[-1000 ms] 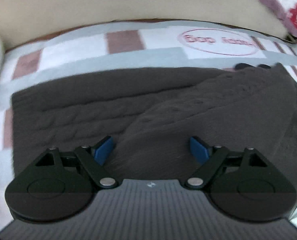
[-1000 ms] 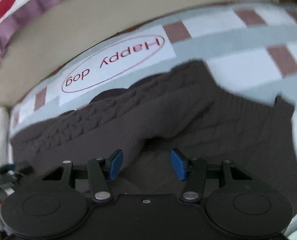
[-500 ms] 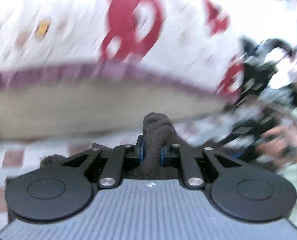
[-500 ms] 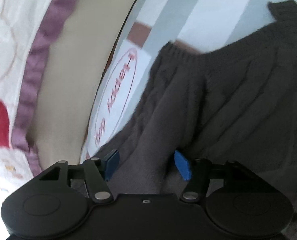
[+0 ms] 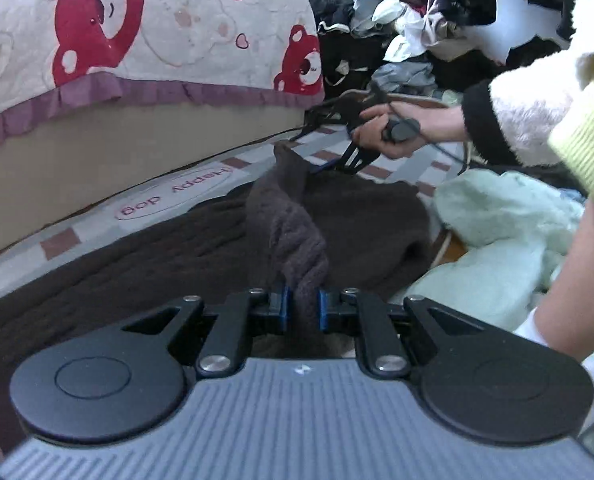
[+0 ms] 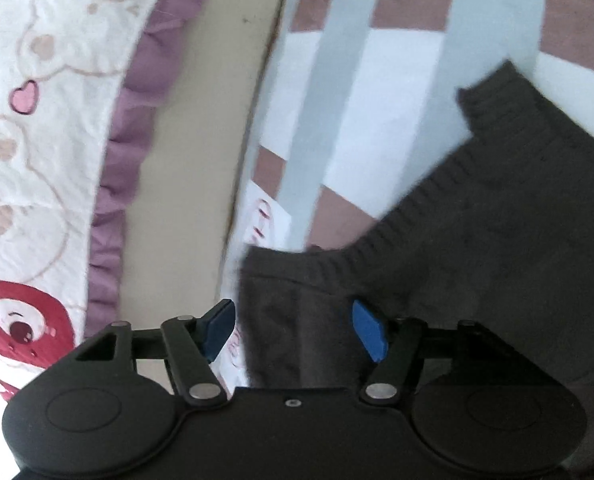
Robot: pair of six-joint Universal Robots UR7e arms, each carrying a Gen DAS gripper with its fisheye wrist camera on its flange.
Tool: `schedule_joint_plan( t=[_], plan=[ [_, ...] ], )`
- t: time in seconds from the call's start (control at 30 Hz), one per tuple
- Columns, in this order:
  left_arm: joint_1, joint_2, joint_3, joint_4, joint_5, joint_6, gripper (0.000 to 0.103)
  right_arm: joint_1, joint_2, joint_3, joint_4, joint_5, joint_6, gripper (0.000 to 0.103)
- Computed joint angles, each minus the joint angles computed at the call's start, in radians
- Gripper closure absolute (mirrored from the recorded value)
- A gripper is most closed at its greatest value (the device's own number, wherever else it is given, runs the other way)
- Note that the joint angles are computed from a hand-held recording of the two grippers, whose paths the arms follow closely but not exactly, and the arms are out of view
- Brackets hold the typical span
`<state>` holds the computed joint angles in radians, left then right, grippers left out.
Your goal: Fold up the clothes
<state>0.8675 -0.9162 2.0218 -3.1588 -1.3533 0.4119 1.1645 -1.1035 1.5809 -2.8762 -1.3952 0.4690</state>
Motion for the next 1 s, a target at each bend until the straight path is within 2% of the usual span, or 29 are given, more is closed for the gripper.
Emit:
schedule_joint_plan(
  t=[0.07,0.17,0.27,0.37,0.4,0.47,0.5,0.53,0.57,0.6,0.63,0.67,0.73,0.8,0.83,0.9,0.93,0.97,1.0],
  plan=[
    [0.001,0.013,-0.010,0.033,-0.001,0.010,0.090,0.018,-0.001,-0.025,0.082,-0.039,-0.052,0.032],
    [-0.004,0.001,-0.001,0.078,0.005,0.022,0.090,0.079,0.027,-0.103,0.196,-0.145,-0.196,0.031],
    [-0.007,-0.003,-0.001,0.144,-0.004,0.049,0.090,0.132,0.049,-0.136,0.194,-0.219,-0.313,0.031],
    [-0.040,0.012,0.005,0.196,0.048,0.116,0.090,0.181,0.084,-0.193,0.266,-0.341,-0.382,0.030],
    [-0.045,0.015,0.007,0.204,0.061,0.120,0.090,0.198,0.100,-0.219,0.318,-0.426,-0.359,0.030],
    [-0.049,0.016,0.008,0.217,0.078,0.113,0.090,0.219,0.131,-0.262,0.448,-0.595,-0.250,0.031],
    [-0.044,0.014,0.004,0.216,0.077,0.093,0.090,0.217,0.134,-0.258,0.474,-0.625,-0.231,0.040],
    [-0.038,0.011,-0.001,0.214,0.076,0.071,0.090,0.214,0.134,-0.242,0.471,-0.650,-0.226,0.063],
    [-0.033,0.014,-0.014,0.204,0.090,0.052,0.090,0.210,0.121,-0.212,0.425,-0.644,-0.263,0.073],
    [-0.028,0.018,-0.029,0.193,0.107,0.035,0.090,0.203,0.107,-0.175,0.359,-0.633,-0.309,0.094],
    [-0.023,0.026,-0.042,0.170,0.125,0.020,0.090,0.193,0.087,-0.136,0.285,-0.596,-0.360,0.094],
    [-0.026,0.041,-0.062,0.105,0.178,0.039,0.090,0.179,0.059,-0.090,0.196,-0.530,-0.386,0.094],
    [-0.029,0.098,-0.117,-0.098,0.287,0.127,0.090,0.148,0.010,-0.007,0.034,-0.389,-0.422,0.094],
    [-0.020,0.126,-0.165,-0.277,0.275,0.215,0.090,0.111,-0.030,0.071,-0.125,-0.236,-0.424,0.094],
    [-0.017,0.134,-0.183,-0.350,0.266,0.261,0.090,0.102,-0.037,0.094,-0.173,-0.197,-0.406,0.094],
    [-0.016,0.128,-0.185,-0.397,0.261,0.339,0.089,0.092,-0.057,0.129,-0.160,-0.203,-0.424,0.092],
    [-0.015,0.115,-0.173,-0.371,0.269,0.366,0.089,0.099,-0.058,0.134,-0.116,-0.255,-0.472,0.084],
    [-0.014,0.099,-0.155,-0.320,0.285,0.374,0.088,0.118,-0.050,0.136,-0.095,-0.349,-0.552,0.082],
    [-0.009,0.076,-0.134,-0.235,0.312,0.341,0.088,0.138,-0.037,0.138,-0.086,-0.446,-0.629,0.073]
  ],
)
